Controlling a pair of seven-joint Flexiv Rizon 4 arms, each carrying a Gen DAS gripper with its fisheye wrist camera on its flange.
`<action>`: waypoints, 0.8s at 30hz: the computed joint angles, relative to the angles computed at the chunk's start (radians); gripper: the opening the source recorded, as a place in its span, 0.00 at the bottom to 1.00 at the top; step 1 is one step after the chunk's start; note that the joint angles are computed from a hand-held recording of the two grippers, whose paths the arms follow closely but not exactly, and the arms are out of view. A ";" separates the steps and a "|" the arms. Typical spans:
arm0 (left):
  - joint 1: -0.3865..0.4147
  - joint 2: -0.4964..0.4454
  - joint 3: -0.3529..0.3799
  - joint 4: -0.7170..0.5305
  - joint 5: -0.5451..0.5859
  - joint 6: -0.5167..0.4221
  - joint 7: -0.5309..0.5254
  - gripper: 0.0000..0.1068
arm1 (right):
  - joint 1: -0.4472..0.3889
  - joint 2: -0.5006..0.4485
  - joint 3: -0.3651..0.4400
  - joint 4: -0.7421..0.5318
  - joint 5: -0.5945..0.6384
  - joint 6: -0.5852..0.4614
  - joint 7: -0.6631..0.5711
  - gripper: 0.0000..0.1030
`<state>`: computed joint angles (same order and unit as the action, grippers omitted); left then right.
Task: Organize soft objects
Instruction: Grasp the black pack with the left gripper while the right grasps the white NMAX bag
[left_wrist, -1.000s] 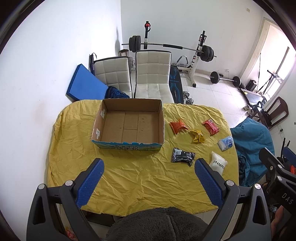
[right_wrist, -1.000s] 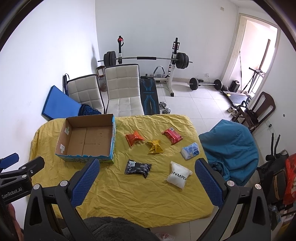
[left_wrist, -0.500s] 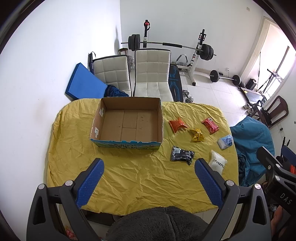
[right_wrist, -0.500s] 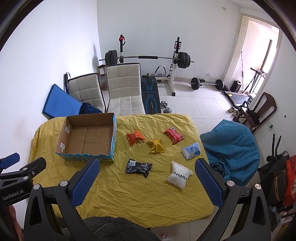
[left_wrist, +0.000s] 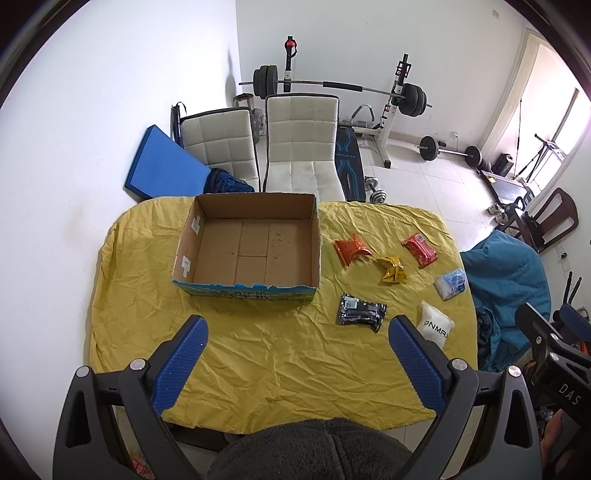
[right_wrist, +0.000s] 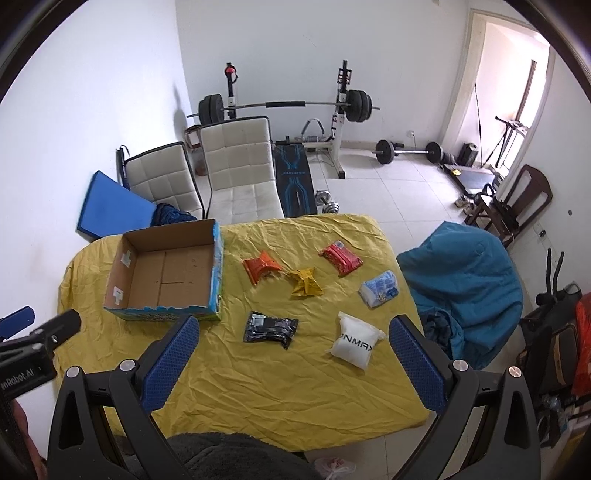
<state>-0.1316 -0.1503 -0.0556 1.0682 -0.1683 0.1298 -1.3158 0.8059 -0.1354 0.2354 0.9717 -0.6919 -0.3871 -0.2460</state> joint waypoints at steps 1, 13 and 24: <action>-0.007 -0.009 -0.005 -0.002 0.008 0.012 -0.006 0.94 | -0.019 0.022 -0.002 0.032 0.022 0.005 0.013 1.00; -0.155 -0.235 -0.036 -0.112 0.153 -0.004 -0.035 0.94 | -0.403 0.333 -0.022 0.592 0.448 0.223 0.070 1.00; -0.315 -0.560 -0.001 -0.303 0.291 -0.211 0.111 0.94 | -0.564 0.293 -0.078 0.976 0.775 0.582 -0.106 1.00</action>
